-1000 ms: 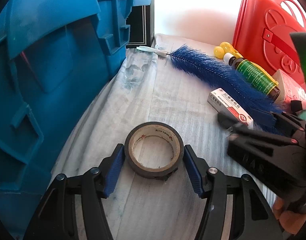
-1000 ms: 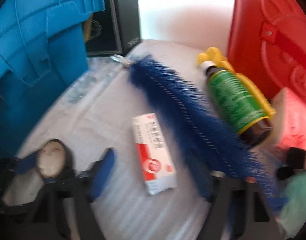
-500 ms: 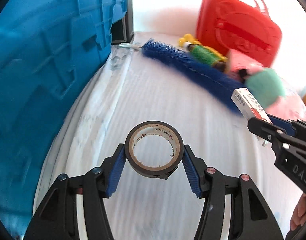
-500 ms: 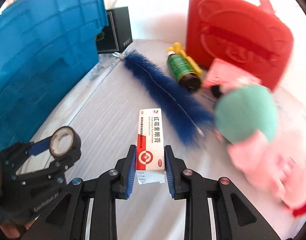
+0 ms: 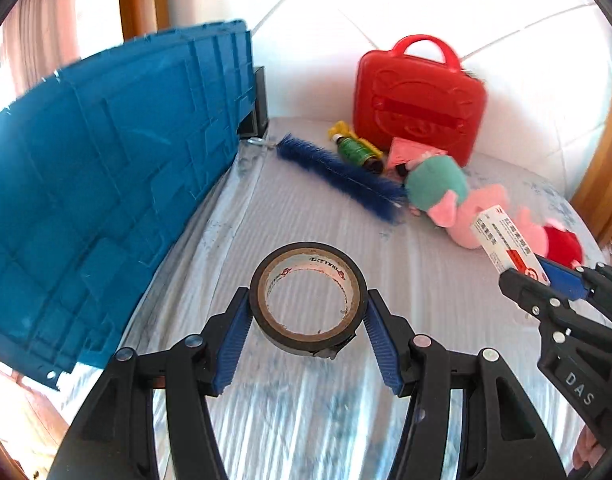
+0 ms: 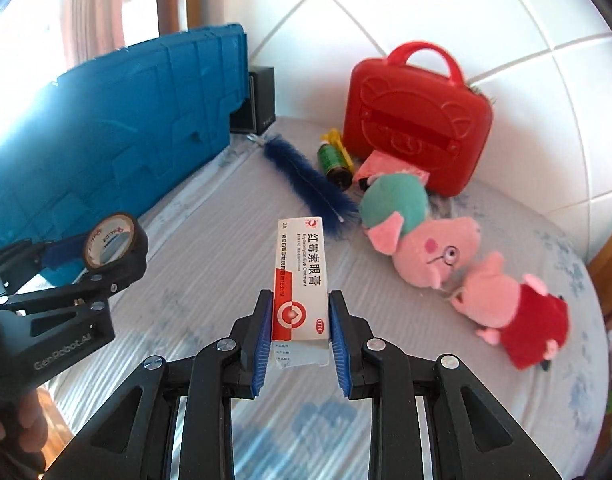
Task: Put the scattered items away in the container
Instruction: 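Carry the tape and medicine box into the blue crate with both tools and release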
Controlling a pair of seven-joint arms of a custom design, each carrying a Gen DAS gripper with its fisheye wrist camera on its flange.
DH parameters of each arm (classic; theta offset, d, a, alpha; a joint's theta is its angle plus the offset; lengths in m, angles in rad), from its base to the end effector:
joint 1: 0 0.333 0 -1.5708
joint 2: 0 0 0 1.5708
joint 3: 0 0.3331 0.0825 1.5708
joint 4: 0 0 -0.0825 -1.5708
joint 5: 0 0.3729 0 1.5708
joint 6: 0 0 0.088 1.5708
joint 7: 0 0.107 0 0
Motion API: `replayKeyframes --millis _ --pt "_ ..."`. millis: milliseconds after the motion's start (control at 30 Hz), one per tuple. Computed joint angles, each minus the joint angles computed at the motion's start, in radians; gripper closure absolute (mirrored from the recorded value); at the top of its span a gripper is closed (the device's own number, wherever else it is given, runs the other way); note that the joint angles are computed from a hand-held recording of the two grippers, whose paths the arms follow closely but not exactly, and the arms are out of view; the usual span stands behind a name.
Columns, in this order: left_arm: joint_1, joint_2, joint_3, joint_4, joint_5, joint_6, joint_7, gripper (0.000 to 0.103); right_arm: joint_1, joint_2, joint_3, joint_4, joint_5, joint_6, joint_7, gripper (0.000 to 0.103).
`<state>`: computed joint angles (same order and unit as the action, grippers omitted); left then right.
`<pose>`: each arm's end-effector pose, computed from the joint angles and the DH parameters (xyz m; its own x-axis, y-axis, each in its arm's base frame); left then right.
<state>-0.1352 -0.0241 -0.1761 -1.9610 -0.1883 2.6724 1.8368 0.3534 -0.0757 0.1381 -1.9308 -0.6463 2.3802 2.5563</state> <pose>0.5622 -0.1761 0.5905 -0.4263 -0.9046 -0.0080 -0.6622 0.3181 -0.6784 0.5030 0.2653 0.5991 -0.1444 -0.9892 0.0271 -0.7231 0.0868 -0.6853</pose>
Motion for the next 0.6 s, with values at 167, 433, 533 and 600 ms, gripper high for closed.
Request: replayKeyframes --millis 167,433,533,600 --pt "-0.006 -0.07 0.025 -0.044 -0.155 -0.018 0.202 0.047 0.024 -0.041 0.05 0.009 -0.065 -0.106 0.125 0.076" --pt "0.014 -0.117 0.099 -0.04 -0.423 -0.159 0.613 0.047 0.14 0.063 0.115 0.198 -0.175 -0.415 0.361 0.076" --pt "0.039 -0.124 0.117 -0.025 -0.478 -0.217 0.702 0.047 0.201 0.117 0.113 0.285 -0.2 -0.514 0.41 0.076" --pt "0.056 -0.132 0.128 -0.017 -0.505 -0.249 0.749 0.047 0.239 0.146 0.105 0.334 -0.214 -0.566 0.424 0.076"
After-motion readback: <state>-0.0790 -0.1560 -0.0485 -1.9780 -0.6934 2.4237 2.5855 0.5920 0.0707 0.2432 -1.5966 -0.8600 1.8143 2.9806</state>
